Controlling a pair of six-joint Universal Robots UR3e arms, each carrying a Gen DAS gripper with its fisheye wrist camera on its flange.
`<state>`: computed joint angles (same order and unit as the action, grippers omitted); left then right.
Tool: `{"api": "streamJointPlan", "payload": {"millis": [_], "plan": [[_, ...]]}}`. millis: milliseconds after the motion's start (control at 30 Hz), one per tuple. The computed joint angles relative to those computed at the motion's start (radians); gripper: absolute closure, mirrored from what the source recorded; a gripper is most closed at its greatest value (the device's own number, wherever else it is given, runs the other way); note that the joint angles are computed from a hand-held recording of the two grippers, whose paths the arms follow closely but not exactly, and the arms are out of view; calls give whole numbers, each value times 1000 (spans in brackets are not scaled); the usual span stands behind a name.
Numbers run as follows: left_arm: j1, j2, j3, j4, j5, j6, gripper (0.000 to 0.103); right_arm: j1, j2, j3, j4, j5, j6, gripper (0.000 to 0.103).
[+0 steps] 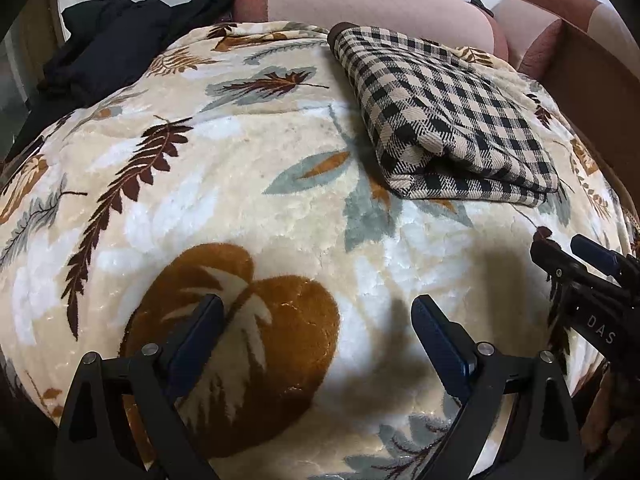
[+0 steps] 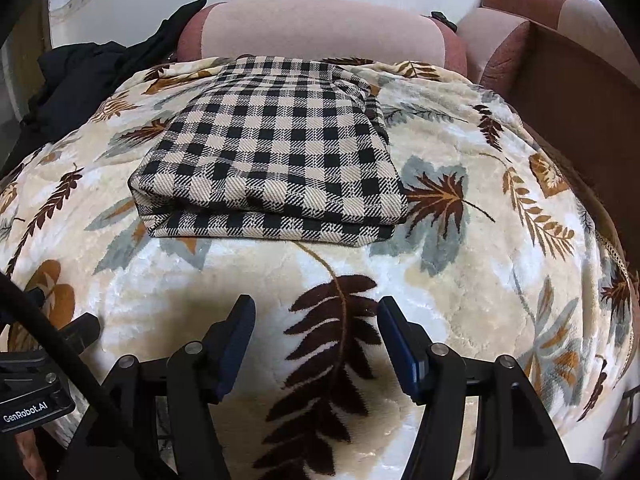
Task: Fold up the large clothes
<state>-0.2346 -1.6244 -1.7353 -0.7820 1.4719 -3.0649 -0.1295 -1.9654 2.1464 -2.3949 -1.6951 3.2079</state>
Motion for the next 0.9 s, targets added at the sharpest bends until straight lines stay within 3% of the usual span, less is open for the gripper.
{"api": "streamJointPlan", "payload": {"millis": [900], "plan": [[-21,-7,-9,50,60,-23,9,14,-5,7,-20,-12,22,34]]}}
